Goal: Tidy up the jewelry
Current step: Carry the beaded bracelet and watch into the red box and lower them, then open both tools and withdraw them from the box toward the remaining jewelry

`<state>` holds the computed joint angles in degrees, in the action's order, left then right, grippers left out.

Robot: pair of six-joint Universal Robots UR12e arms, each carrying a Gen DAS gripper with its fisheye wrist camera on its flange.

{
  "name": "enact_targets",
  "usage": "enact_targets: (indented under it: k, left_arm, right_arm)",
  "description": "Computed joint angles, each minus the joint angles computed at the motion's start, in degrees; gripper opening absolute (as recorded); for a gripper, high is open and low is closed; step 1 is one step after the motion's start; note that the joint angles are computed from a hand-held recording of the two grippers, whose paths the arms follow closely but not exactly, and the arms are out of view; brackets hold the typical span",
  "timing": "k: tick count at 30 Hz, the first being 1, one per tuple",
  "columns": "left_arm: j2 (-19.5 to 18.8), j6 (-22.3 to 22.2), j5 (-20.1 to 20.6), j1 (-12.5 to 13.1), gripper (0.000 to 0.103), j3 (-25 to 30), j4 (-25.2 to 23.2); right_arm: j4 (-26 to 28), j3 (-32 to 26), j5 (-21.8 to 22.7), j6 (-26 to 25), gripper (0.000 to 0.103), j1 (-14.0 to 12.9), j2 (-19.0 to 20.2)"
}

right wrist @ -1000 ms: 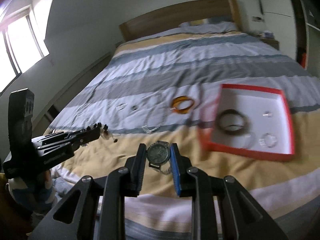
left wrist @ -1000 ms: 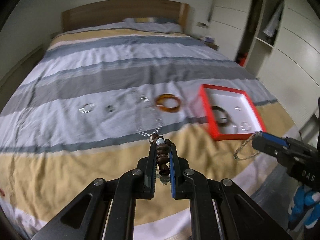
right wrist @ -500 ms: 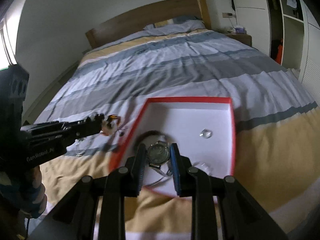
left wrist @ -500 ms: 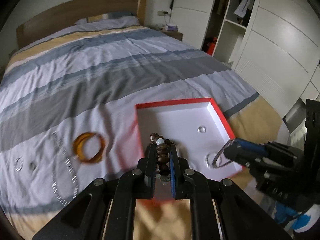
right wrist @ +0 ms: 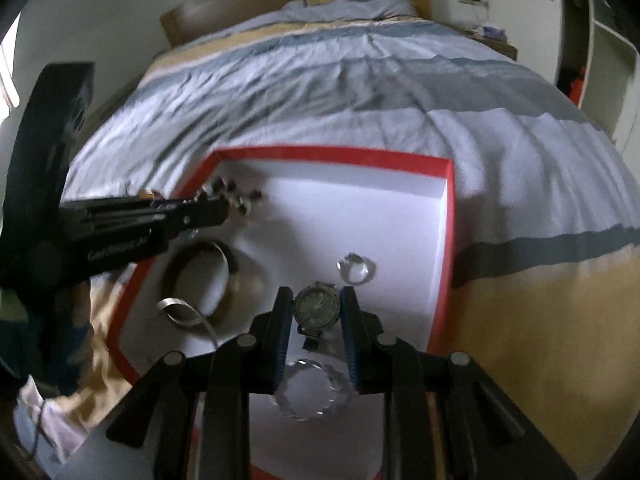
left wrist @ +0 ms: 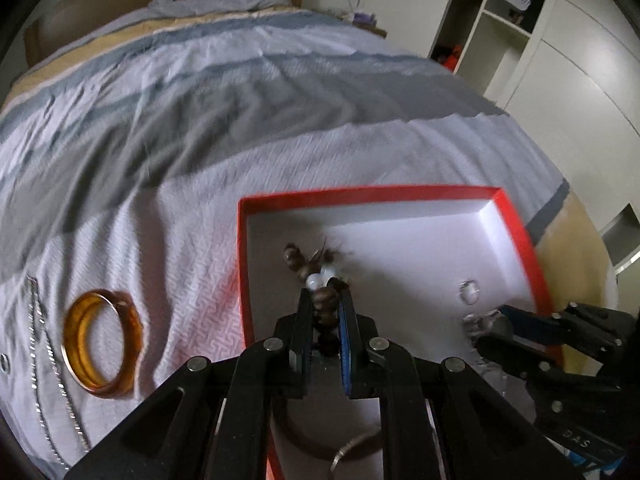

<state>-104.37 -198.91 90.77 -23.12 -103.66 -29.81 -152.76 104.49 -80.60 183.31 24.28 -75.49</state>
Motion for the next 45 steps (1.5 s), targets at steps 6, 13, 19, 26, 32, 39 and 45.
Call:
enact_targets:
  k: [6,13,19,26,32,39,45]
  left_arm:
    - [-0.6,-0.2,0.3,0.1,0.013,-0.2,0.3]
    - [-0.6,-0.3,-0.8,0.4,0.016,0.1,0.2]
    - [0.0,-1.1,-2.0,0.3,0.035,0.0,0.4]
    - [2.9,-1.6,-1.5,0.2,0.038,-1.6,1.0]
    - [8.0,-1.8,0.5,-0.7,0.040,-5.1,3.2]
    - [15.0,-2.0,4.4,-2.3,0.040,-9.3,-0.6]
    - [21.4,-5.6,7.2,-2.6,0.047,-14.2,-2.6]
  right_arm:
    - [2.3,-1.0,-3.4,-5.3,0.023,1.0,0.2]
    - [3.4,-1.3,-3.6,-6.2,0.025,0.9,0.1]
    - [3.9,-0.7,-3.9,-4.7,0.028,0.8,-1.0]
    - [2.7,1.3,-5.0,-2.3,0.029,0.6,-4.4]
    - [1.3,3.5,-6.5,-0.6,0.029,1.5,-8.4]
    - [-0.5,7.0,-6.9,3.6,0.029,3.1,-13.6]
    - [-2.1,9.3,-8.8,5.9,0.029,5.9,-17.6]
